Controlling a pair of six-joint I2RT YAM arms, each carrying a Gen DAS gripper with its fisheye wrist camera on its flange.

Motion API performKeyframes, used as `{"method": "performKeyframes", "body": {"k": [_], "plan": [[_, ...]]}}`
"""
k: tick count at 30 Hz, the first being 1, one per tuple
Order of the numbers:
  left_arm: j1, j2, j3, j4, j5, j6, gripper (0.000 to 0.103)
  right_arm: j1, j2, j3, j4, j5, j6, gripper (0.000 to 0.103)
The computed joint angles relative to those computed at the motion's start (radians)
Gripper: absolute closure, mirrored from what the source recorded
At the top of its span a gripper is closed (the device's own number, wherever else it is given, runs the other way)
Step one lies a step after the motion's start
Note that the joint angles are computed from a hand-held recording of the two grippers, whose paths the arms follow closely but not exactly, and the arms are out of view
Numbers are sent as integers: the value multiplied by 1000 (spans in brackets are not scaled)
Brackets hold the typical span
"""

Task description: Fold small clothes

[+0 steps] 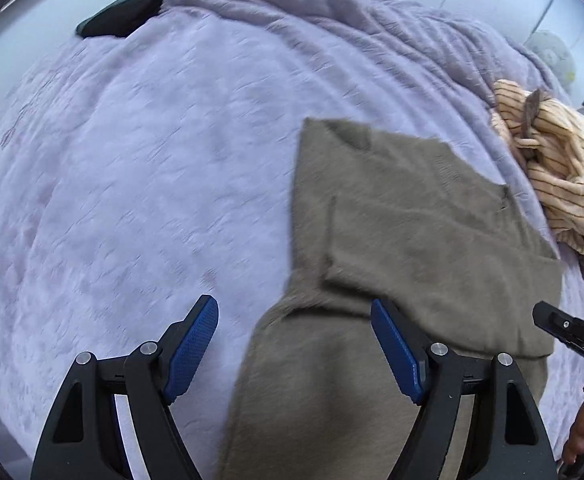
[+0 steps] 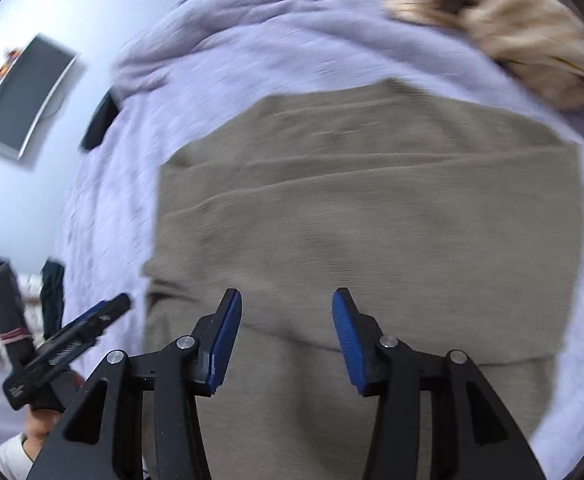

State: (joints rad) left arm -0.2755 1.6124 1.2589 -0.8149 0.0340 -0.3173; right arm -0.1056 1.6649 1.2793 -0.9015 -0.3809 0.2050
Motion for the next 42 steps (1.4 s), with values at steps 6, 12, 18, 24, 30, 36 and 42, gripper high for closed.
{"method": "performKeyframes", "body": {"k": [6,12,18,24,30,36,42], "plan": [[-76,221,184,8,8,-2,23,-218,30,19,-63,72,-53,52],[-80,255,131,6,-2,13,23,-351,54,-58,-59,155,-70,57],[-91,236,149,-83,-42,10,20,-355,6,-62,-120,172,-139,51],[-112,132,72,-129,-26,-9,20,-362,-83,-124,-182,155,-132,45],[-165,30,-21,-185,-3,-34,20,-363,-183,-225,-239,141,-125,40],[-232,-47,-68,-244,20,-80,20,-397,-276,-289,-304,102,-113,35],[-306,-114,-63,-322,11,-104,20,-389,-343,-310,-371,73,-122,35]]}}
